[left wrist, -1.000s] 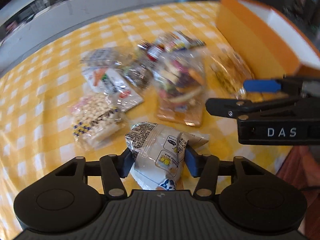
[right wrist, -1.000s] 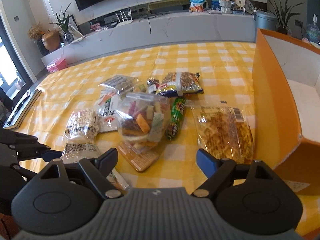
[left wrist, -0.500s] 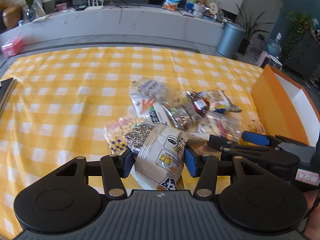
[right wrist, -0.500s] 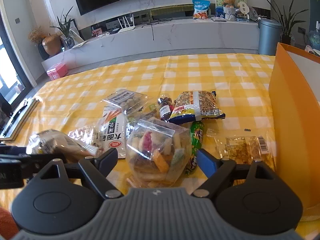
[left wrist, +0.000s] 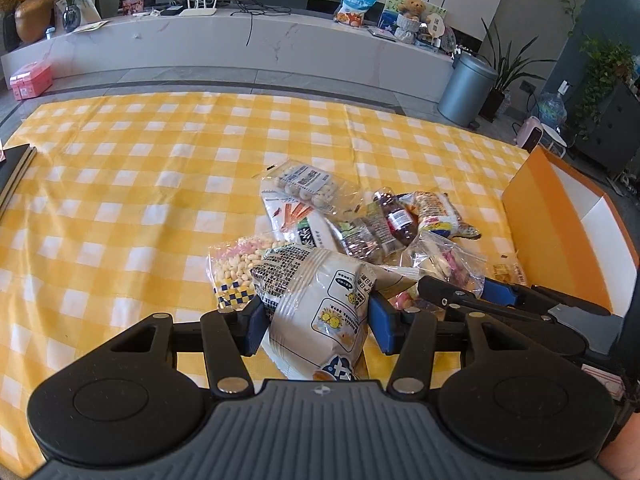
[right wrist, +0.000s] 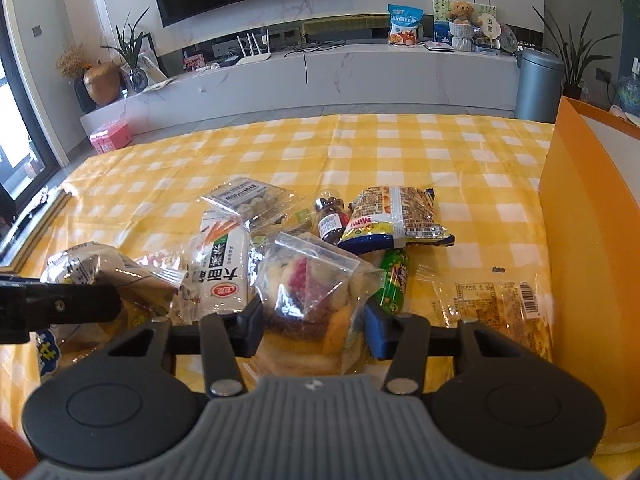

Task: Organize snacks
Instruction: 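Carry both bags into the orange box and open both tools to release them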

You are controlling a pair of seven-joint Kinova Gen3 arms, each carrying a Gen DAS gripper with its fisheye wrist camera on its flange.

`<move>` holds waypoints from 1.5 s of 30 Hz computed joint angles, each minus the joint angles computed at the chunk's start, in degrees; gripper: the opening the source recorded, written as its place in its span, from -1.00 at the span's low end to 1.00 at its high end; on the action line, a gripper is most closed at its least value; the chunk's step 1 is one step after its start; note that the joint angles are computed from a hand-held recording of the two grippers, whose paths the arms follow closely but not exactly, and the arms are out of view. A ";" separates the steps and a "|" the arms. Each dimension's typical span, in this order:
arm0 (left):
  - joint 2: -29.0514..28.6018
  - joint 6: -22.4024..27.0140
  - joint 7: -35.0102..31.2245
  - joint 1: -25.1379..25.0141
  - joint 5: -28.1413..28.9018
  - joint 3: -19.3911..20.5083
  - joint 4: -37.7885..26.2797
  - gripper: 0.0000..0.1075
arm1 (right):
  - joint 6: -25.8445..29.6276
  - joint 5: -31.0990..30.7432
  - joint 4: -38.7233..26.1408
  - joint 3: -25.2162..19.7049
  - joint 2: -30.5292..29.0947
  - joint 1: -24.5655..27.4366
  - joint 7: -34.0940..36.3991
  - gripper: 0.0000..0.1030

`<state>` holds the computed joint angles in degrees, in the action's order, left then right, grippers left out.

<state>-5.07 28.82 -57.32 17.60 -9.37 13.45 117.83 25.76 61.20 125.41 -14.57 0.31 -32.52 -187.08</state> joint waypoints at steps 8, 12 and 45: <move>-3.40 0.55 4.23 0.60 -2.60 3.94 -1.34 0.11 | 4.07 -3.66 2.88 -4.76 -10.13 1.10 0.50 -0.09; -4.42 1.07 6.03 1.32 -4.20 6.56 -3.21 0.11 | 7.09 -7.64 4.14 -7.22 -18.10 2.75 3.18 -0.09; 33.07 19.95 -17.67 31.53 -11.52 3.81 -50.02 0.11 | 28.25 -33.31 0.69 26.62 -43.06 9.19 55.56 -0.09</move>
